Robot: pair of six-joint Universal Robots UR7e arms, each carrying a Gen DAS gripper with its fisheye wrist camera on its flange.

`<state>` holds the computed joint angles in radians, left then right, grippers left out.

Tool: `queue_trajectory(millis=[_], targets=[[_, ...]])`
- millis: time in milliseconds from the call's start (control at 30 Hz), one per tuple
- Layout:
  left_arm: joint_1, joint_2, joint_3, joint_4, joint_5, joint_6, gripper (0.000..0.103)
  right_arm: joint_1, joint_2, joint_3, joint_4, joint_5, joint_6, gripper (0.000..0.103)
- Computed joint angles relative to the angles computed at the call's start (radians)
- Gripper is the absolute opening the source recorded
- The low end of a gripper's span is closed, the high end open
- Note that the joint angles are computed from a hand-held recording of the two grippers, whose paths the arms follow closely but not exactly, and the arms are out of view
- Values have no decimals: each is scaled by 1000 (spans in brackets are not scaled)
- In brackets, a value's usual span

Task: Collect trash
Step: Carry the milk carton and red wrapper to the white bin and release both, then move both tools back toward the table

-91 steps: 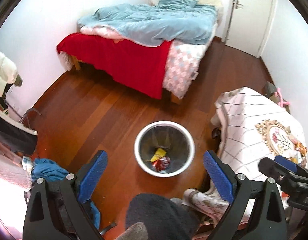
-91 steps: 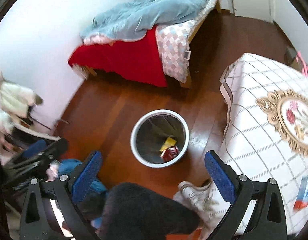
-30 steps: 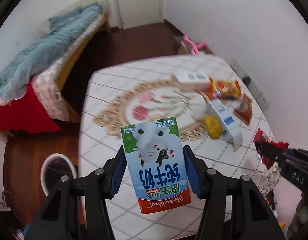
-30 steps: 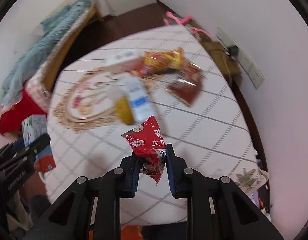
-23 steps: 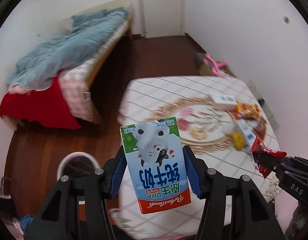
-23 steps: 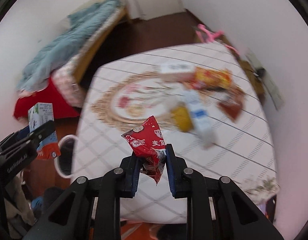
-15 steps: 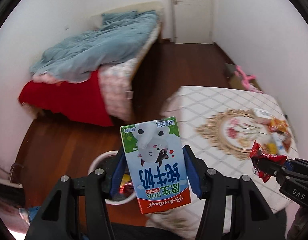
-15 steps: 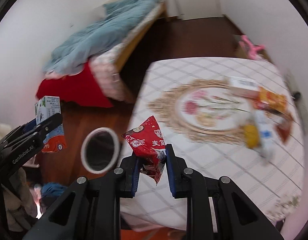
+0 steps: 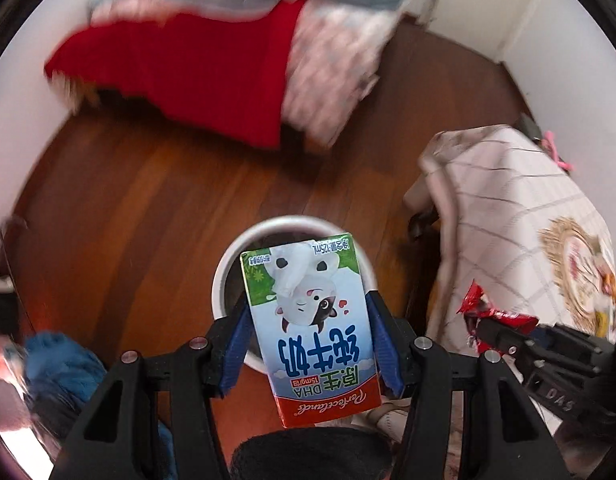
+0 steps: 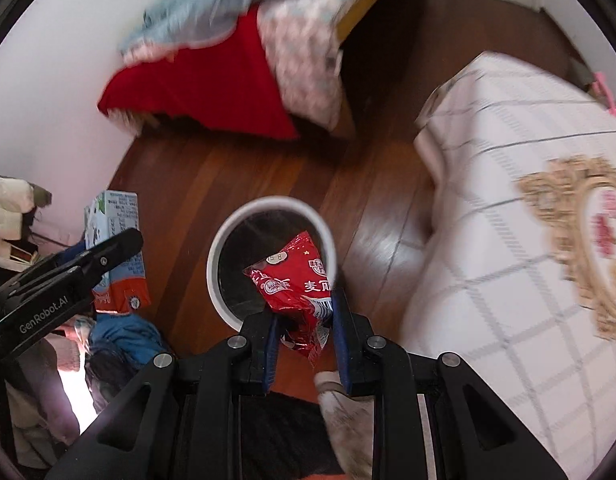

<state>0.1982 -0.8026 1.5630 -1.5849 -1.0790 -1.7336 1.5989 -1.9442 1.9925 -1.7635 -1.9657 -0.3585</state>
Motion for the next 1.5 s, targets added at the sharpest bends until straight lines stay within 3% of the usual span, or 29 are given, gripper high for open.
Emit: queue_trajectory(millis=[133,300,367,433,533,600,667,700,833,967,1200,1500], targets=[[58,-62,156,-168,-53,29,52,-25,92,83,-72,-48,26,25],[136,-92,250,-262,-93,48,53,-48,181,146,-153,-94,43,25],[157,-93,258,-259,-98,56,60,-56,207,160,-183,-104,40,25],[169,-97,264,-243,-96,53,84,-56,237,167,-208,-116,41,25],[176,-109,274,-222,-93,30,92,-50,286,160,-238,-123,45,27],[173,-119,281,-200,-90,7,99,-40,313,161,-261,-137,50,40],[159,-123,277,-156,-86,-19,100,-29,338,156,-285,-155,51,56],[152,-122,272,-126,-83,-32,100,-27,344,154,-293,-158,48,60],[109,-115,248,10,-78,-121,100,-20,326,165,-316,-179,21,88],[74,-110,238,61,-96,-166,100,-4,291,181,-325,-208,3,103],[12,-100,211,85,-111,-207,100,35,189,215,-303,-264,-32,103],[-59,-88,141,150,-101,-246,100,87,72,200,-201,-232,-16,103]])
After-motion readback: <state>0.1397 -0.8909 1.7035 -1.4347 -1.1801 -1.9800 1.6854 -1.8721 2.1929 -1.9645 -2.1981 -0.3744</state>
